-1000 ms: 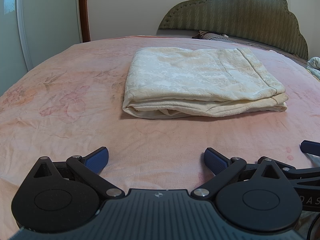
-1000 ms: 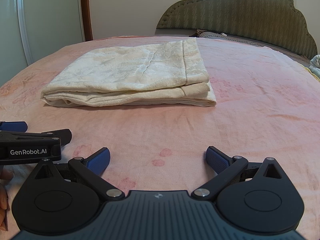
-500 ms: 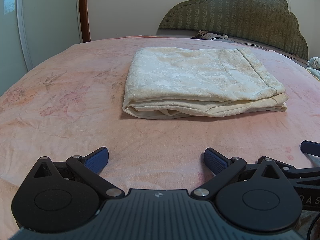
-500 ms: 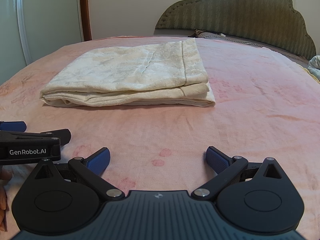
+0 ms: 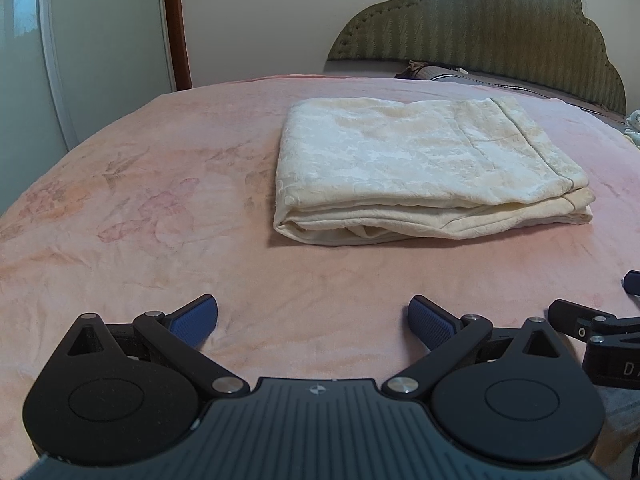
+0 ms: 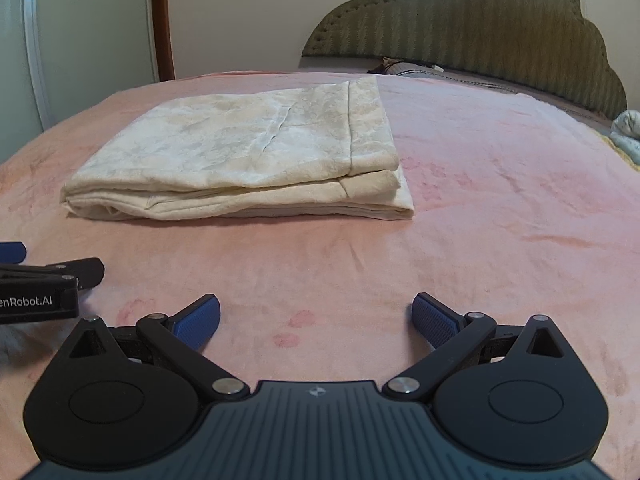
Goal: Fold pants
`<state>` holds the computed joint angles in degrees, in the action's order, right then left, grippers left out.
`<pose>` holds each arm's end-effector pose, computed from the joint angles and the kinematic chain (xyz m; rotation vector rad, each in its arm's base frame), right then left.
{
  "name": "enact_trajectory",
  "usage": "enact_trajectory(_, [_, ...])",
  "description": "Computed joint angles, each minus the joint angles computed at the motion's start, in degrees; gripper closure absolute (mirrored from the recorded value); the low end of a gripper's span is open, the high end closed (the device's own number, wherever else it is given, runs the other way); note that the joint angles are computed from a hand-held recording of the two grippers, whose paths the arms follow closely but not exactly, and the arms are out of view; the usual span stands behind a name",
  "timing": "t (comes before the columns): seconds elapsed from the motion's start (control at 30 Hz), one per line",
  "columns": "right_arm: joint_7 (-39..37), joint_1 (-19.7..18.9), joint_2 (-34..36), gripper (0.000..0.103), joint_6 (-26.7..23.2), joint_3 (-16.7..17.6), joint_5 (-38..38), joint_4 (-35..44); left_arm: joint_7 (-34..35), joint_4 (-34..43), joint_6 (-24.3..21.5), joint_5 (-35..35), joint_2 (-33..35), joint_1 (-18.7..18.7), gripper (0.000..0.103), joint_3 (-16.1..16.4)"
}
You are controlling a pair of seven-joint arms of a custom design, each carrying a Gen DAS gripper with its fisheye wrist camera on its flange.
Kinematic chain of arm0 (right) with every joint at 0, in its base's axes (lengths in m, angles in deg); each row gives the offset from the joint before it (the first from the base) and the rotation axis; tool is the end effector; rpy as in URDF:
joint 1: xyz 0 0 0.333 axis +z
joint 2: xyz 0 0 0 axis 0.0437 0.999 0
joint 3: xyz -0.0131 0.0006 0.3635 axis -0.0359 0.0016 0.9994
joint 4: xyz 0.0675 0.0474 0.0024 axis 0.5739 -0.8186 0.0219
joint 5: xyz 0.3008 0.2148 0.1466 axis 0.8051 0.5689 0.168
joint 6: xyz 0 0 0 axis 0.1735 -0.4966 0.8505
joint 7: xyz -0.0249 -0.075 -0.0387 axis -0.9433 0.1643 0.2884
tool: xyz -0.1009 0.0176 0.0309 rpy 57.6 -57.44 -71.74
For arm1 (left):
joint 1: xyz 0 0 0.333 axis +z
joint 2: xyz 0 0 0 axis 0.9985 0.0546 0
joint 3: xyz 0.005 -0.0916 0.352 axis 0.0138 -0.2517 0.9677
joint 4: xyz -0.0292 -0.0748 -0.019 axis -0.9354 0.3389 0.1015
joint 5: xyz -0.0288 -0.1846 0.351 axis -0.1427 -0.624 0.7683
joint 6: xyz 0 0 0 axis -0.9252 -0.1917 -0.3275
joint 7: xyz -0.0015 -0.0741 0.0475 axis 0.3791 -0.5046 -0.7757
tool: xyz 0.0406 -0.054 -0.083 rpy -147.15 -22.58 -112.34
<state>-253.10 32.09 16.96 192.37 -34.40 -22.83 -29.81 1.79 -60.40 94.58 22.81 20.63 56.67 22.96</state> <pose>0.5443 0.3471 0.4146 -1.4846 1.8358 -1.0356 0.6378 -0.4394 0.4052 -1.3905 1.9547 -0.9013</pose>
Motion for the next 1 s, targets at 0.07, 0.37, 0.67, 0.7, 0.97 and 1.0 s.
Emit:
enact_trajectory(0.07, [0.6,-0.3,-0.3,0.000,0.8,-0.1,-0.3,-0.5,-0.2,0.0,0.1,0.0,0.0,0.0,0.000,0.1])
enact_trajectory(0.37, [1.6,-0.4,-0.4,0.000,1.1,0.1,-1.0,-0.7,0.7,-0.2,1.0,-2.4,0.2,0.8,0.000,-0.5])
enact_trajectory(0.67, [1.6,-0.4,-0.5,0.000,1.1,0.1,-1.0,-0.7,0.6,-0.3,1.4,-2.6,0.2,0.5,0.000,0.0])
enact_trajectory(0.7, [1.6,-0.4,-0.4,0.000,1.0,0.1,-0.9,-0.7,0.6,-0.3,1.4,-2.6,0.2,0.5,0.000,0.0])
enact_trajectory(0.97, [1.7,-0.4,-0.5,0.000,1.1,0.1,-1.0,-0.7,-0.6,-0.5,1.2,-1.8,0.0,0.1,0.000,0.5])
enact_trajectory(1.0, [1.7,-0.4,-0.5,0.000,1.1,0.1,-1.0,-0.7,-0.5,-0.5,1.3,-1.9,0.0,0.2,0.000,0.4])
